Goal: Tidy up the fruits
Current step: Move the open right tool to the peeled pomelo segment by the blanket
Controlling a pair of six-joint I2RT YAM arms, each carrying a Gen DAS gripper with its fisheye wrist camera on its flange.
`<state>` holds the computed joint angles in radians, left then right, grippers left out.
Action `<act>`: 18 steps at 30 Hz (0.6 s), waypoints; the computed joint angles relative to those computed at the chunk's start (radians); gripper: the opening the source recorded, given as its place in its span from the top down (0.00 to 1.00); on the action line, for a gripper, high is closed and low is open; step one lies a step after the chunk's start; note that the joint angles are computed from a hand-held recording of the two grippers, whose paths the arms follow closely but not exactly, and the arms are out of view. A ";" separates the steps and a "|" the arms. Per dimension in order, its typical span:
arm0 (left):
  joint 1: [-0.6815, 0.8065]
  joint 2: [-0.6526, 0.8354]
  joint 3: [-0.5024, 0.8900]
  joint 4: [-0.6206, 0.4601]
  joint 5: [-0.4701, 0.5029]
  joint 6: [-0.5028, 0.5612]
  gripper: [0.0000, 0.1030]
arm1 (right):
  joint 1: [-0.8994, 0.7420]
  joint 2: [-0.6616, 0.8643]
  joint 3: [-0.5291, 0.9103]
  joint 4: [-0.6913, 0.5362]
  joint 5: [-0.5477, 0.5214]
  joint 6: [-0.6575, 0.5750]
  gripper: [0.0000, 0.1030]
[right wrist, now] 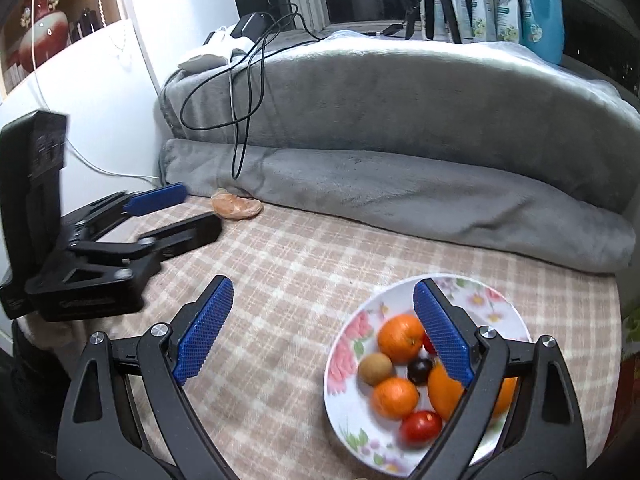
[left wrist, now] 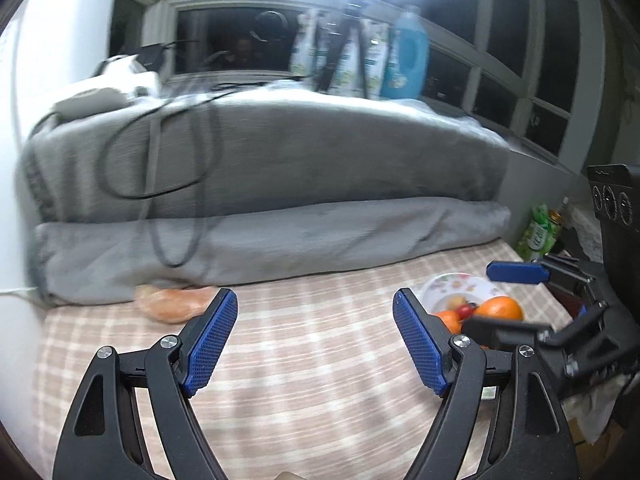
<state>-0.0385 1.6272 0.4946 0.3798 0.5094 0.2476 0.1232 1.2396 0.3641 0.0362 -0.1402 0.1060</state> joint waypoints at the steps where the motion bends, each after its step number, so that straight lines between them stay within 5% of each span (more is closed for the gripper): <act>1: 0.021 0.003 0.003 -0.003 0.009 0.005 0.22 | 0.014 0.038 0.020 0.015 0.007 0.001 0.09; 14: 0.349 0.099 0.027 -0.061 0.120 0.150 0.22 | 0.194 0.495 0.333 0.121 0.038 -0.023 0.09; 18: 0.427 0.136 0.035 -0.082 0.135 0.189 0.22 | 0.251 0.596 0.442 0.103 0.033 -0.066 0.24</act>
